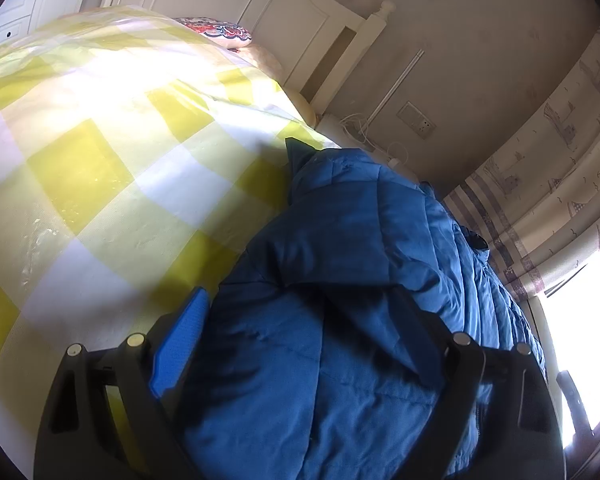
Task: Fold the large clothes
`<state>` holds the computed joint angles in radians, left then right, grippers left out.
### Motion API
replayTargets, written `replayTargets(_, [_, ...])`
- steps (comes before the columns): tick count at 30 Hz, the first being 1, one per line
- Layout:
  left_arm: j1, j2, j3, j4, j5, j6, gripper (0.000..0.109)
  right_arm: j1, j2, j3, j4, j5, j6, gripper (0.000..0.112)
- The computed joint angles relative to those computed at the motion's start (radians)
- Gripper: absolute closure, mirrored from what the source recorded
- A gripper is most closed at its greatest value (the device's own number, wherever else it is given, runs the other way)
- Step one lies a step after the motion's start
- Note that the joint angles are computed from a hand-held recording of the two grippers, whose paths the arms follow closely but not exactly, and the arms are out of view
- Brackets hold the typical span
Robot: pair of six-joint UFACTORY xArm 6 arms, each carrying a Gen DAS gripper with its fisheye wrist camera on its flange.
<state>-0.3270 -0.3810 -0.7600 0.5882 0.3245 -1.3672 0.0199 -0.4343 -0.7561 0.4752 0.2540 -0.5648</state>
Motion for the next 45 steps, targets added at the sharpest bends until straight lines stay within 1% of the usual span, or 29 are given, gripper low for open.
replayTargets(2, [0.000,-0.001,0.001,0.002,0.000,0.000,0.019,-0.013,0.091,-0.045,-0.136,0.051,0.082,0.057])
replayTargets(3, [-0.001,-0.006,0.000,0.023,0.003,-0.015,0.019,-0.021,0.118,-0.064,-0.156,0.090,0.105,0.057])
replayTargets(4, [-0.005,-0.014,-0.002,0.074,0.012,-0.055,0.019,-0.025,0.124,-0.075,-0.151,0.106,0.106,0.057])
replayTargets(5, [-0.019,-0.024,-0.016,0.146,0.049,-0.109,0.020,-0.026,0.123,-0.077,-0.147,0.115,0.106,0.057])
replayTargets(7, [-0.070,-0.031,-0.074,0.297,0.161,-0.189,0.020,-0.029,0.129,-0.076,-0.129,0.115,0.087,0.056])
replayTargets(9, [-0.108,-0.002,-0.147,0.352,0.181,-0.172,0.019,-0.029,0.136,-0.083,-0.118,0.118,0.081,0.056])
replayTargets(11, [-0.144,0.080,-0.261,0.319,0.189,-0.069,0.017,-0.028,0.137,-0.083,-0.123,0.116,0.084,0.056])
replayTargets(13, [-0.179,0.198,-0.399,0.259,0.222,0.075,0.013,-0.026,0.139,-0.083,-0.135,0.110,0.093,0.056])
replayTargets(16, [-0.214,0.369,-0.573,0.169,0.335,0.247,0.013,-0.026,0.147,-0.091,-0.134,0.110,0.093,0.056])
replayTargets(17, [-0.215,0.422,-0.618,0.087,0.387,0.328,0.013,-0.026,0.147,-0.091,-0.133,0.110,0.091,0.056])
replayTargets(18, [-0.213,0.468,-0.642,0.027,0.422,0.377,0.013,-0.026,0.147,-0.091,-0.133,0.110,0.091,0.056])
replayTargets(19, [-0.213,0.496,-0.649,0.009,0.441,0.400,0.010,-0.026,0.147,-0.091,-0.131,0.110,0.087,0.056])
replayTargets(20, [-0.216,0.498,-0.634,0.034,0.427,0.396,0.009,-0.026,0.147,-0.090,-0.132,0.108,0.087,0.056])
replayTargets(22, [-0.223,0.492,-0.636,0.058,0.441,0.389,0.010,-0.027,0.146,-0.090,-0.129,0.109,0.084,0.056])
replayTargets(23, [-0.221,0.485,-0.641,0.050,0.432,0.394,0.010,-0.028,0.148,-0.092,-0.124,0.111,0.080,0.056])
replayTargets(24, [-0.214,0.474,-0.638,0.046,0.398,0.391,0.010,-0.028,0.148,-0.093,-0.118,0.113,0.076,0.056])
replayTargets(25, [-0.209,0.473,-0.652,0.049,0.374,0.390,0.010,-0.029,0.149,-0.094,-0.114,0.114,0.074,0.056])
replayTargets(27, [-0.208,0.506,-0.721,0.069,0.363,0.408,0.009,-0.028,0.149,-0.094,-0.112,0.114,0.073,0.056])
replayTargets(32, [-0.226,0.751,-1.045,-0.046,0.484,0.595,0.009,-0.030,0.151,-0.099,-0.097,0.124,0.064,0.056])
replayTargets(33, [-0.231,0.808,-1.111,-0.073,0.526,0.641,0.009,-0.030,0.152,-0.100,-0.092,0.125,0.062,0.056])
replayTargets(34, [-0.238,0.866,-1.174,-0.068,0.580,0.663,0.008,-0.030,0.152,-0.100,-0.084,0.127,0.056,0.056])
replayTargets(35, [-0.240,0.897,-1.194,-0.053,0.593,0.669,0.007,-0.030,0.151,-0.101,-0.074,0.130,0.049,0.056])
replayTargets(36, [-0.238,0.894,-1.173,-0.031,0.564,0.647,0.007,-0.030,0.152,-0.101,-0.074,0.130,0.050,0.056])
replayTargets(37, [-0.235,0.893,-1.170,-0.043,0.559,0.647,0.007,-0.030,0.152,-0.101,-0.075,0.131,0.051,0.056])
replayTargets(39, [-0.220,0.881,-1.169,-0.114,0.552,0.692,0.008,-0.031,0.154,-0.105,-0.067,0.136,0.046,0.056])
replayTargets(41, [-0.193,0.826,-1.107,-0.152,0.481,0.695,0.009,-0.034,0.154,-0.107,-0.046,0.141,0.032,0.055])
replayTargets(43, [-0.158,0.768,-1.045,-0.118,0.438,0.624,0.009,-0.037,0.157,-0.110,-0.023,0.146,0.014,0.055])
replayTargets(44, [-0.136,0.748,-1.023,-0.110,0.430,0.591,0.009,-0.037,0.156,-0.110,-0.019,0.147,0.011,0.055])
replayTargets(45, [-0.110,0.741,-1.012,-0.135,0.435,0.582,0.009,-0.038,0.158,-0.112,-0.016,0.147,0.008,0.055])
